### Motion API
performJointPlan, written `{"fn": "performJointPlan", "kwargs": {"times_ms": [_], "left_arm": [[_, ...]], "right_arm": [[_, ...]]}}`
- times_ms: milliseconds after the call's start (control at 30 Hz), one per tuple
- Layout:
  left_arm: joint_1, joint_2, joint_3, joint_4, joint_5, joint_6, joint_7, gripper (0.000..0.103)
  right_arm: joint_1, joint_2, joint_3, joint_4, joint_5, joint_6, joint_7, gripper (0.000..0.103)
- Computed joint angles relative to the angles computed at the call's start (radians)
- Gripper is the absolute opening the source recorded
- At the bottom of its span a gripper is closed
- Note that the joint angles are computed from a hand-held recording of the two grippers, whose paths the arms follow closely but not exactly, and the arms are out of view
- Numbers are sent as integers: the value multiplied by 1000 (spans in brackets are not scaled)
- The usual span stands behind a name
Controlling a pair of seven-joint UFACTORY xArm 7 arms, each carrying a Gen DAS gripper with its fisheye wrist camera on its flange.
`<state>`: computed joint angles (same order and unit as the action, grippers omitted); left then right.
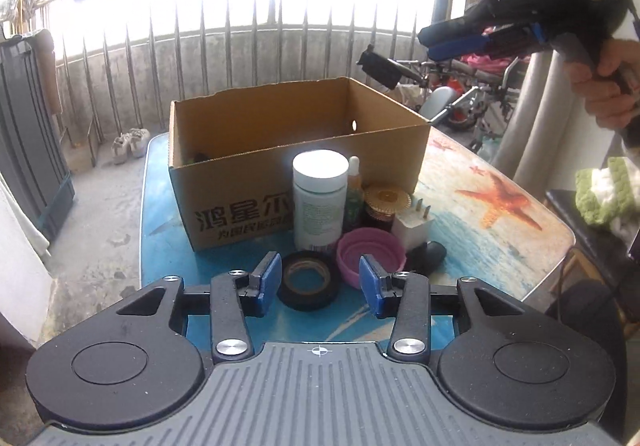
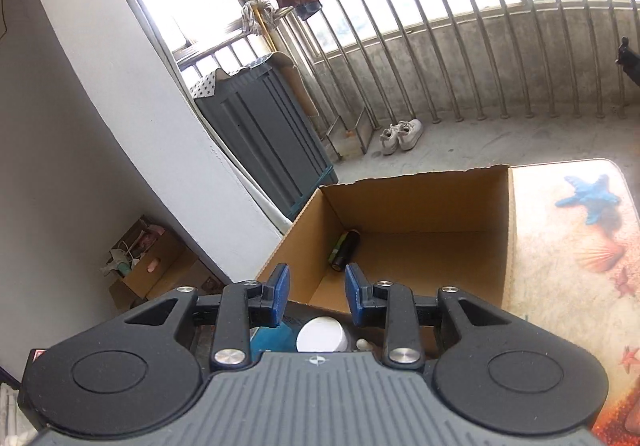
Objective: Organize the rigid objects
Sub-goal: 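Move the right gripper to the white pill bottle and close around it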
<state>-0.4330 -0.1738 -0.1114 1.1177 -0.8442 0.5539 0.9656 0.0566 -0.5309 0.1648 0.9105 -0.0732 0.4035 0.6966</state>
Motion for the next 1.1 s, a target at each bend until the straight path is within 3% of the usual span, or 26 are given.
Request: {"fn": "performJointPlan", "kwargs": {"times_ms": [167,233,300,400,467,567,600,667,700,800,867,900,1000,1100], "left_arm": [[-74,-40,-4,-118,-214,-115,176,43],[-106,-33,-4,-141,-329,-171,270,43],[-113,-10,-18,-130,-376,-215,289,46],[-117,65,-37,-64,-533,-283,407,67],[-108,134,-64,10,-635,-348,521,71],[-77,220,-97,110,-732,-350,646,71],[-69,250,-107,142,-745,-353,660,71],[-55,304,-122,195,-747,-345,684,71],[-50,321,-130,211,-729,-348,674,71],[-21,366,-146,249,-703,-294,656,70],[-7,383,-157,259,-700,-290,630,56],[-4,384,-163,259,-710,-303,636,54],[4,364,-171,238,-767,-309,721,53],[-7,332,-163,209,-839,-329,820,53]], "right_arm": [[-123,-170,204,-210,-131,-28,218,33],[-127,-229,254,-288,-135,-30,315,33],[-131,-273,286,-358,-124,-58,421,33],[-146,-307,323,-419,-136,-109,519,33],[-152,-292,326,-410,-161,-110,521,33],[-145,-236,311,-371,-209,-128,468,34],[-151,-219,313,-355,-224,-132,455,34],[-180,-178,325,-316,-257,-140,437,52],[-201,-159,335,-297,-275,-146,434,54],[-232,-90,339,-251,-323,-199,402,54],[-235,-37,329,-219,-340,-230,368,54],[-239,-13,329,-201,-350,-231,351,54],[-271,61,364,-121,-428,-172,302,55],[-214,141,312,-81,-449,-177,266,55]]}}
